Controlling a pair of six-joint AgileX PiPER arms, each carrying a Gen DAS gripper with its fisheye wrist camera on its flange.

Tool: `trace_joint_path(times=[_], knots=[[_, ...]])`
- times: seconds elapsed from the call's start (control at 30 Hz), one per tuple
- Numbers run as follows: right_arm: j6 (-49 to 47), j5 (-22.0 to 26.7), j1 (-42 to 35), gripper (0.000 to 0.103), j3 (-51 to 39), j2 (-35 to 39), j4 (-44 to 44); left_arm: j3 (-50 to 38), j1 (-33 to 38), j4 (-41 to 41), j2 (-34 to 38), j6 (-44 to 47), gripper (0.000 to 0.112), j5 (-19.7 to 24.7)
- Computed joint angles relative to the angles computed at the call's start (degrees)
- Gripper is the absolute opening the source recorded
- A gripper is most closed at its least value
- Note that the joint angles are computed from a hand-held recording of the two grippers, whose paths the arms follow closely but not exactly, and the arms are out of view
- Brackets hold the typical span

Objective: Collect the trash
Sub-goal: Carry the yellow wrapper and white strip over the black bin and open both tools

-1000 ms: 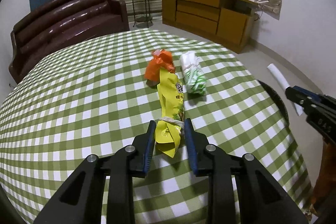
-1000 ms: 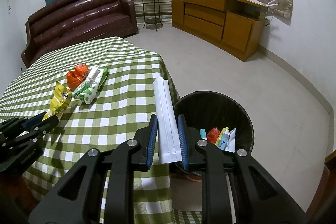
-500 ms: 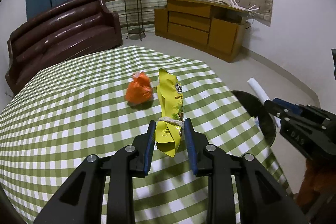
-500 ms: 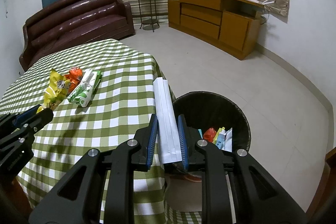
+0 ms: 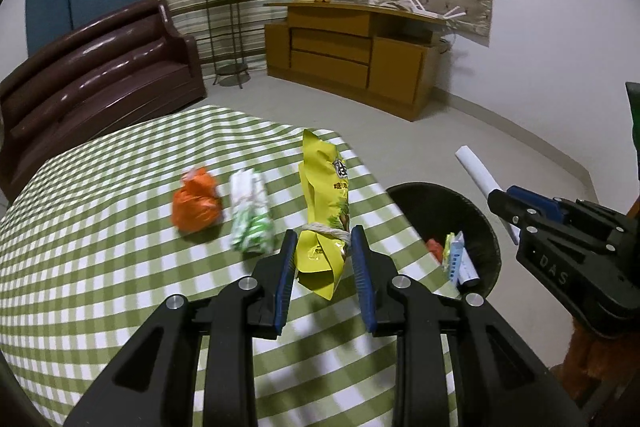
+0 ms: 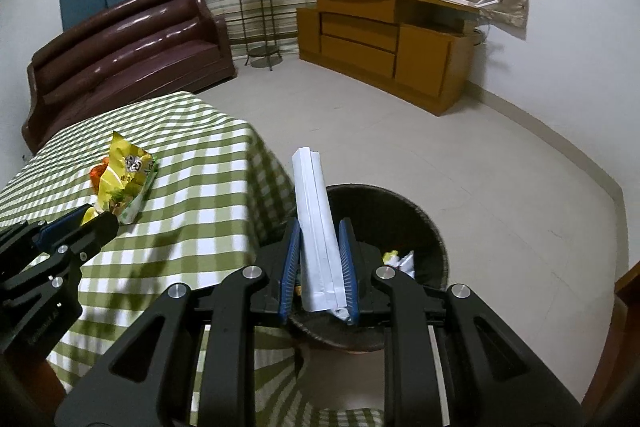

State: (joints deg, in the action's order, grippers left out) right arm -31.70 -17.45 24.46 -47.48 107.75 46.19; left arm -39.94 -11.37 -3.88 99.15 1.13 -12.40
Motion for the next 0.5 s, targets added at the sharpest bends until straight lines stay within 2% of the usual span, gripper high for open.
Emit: trace_joint_path(times=[0.23,0.5], knots=[[3.1,0.3,-4.2,0.02,-0.4,1.0,-3.5,-5.0,-4.3,-3.9,3.5,3.4,0.028,1.3],[5.3,0.2,-6.8,0.02,-1.6,2.7,-6.1,-11.2,-8.8,-14.1,7.6,13.3,0.028,2.5]])
